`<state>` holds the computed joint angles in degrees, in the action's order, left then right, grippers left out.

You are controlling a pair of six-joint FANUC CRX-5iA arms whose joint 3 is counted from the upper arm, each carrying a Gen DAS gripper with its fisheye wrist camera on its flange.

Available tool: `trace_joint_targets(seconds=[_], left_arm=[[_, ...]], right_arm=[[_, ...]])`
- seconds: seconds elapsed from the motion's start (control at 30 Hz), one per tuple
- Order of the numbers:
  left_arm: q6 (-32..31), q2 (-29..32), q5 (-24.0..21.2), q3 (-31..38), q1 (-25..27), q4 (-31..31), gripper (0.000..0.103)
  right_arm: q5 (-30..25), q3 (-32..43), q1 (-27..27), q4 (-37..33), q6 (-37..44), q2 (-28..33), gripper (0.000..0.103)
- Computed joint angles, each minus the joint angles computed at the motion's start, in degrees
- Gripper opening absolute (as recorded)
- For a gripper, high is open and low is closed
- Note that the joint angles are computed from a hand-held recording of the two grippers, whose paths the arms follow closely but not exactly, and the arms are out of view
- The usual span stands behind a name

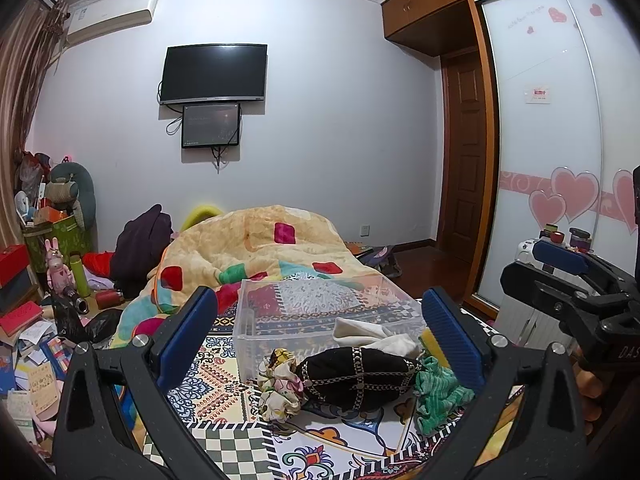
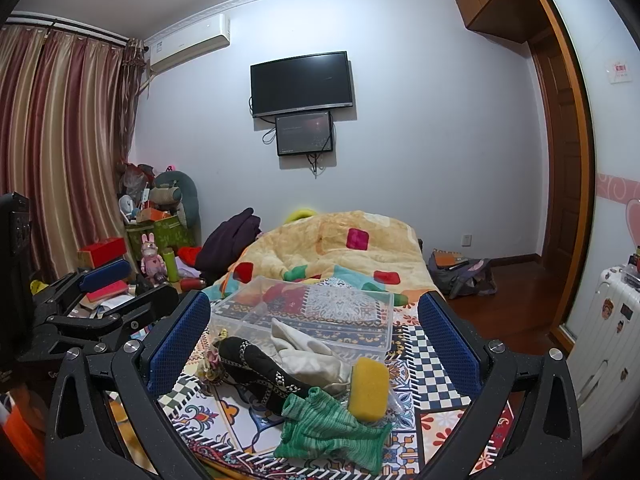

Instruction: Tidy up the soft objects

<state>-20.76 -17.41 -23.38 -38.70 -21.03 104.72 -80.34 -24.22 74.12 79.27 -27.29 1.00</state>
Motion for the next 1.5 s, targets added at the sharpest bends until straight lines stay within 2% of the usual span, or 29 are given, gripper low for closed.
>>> trace_joint_targets(seconds=[0.93, 1.1, 1.2, 1.37, 1.5], left_arm=[[0.12, -0.18, -0.10, -0.15, -0.09, -0.03, 0.103], [3.58, 0.85, -1.81, 0.38, 1.62, -3.87, 0.103], [8.58, 2.65, -4.66, 1.78, 4.30, -10.44, 0.103], [16.60, 6.40, -5.53, 4.35, 6.83, -19.29, 0.102], [24.02, 9.85, -5.14, 6.97, 8.72, -26.74, 0.085]], right_arm=[[1.27, -0.55, -0.17, 0.44, -0.51, -0.62, 0.103], [1.85, -0.78, -0.28, -0.12, -0.40, -0.84, 0.103], [3.24, -1.08, -0.81, -1.51, -0.38, -1.33, 0.103], [6.01, -1.88, -2.34, -6.12, -1.16, -2.46, 0.103], [8.16, -2.99, -3.52, -9.47, -2.23, -3.46, 0.093]])
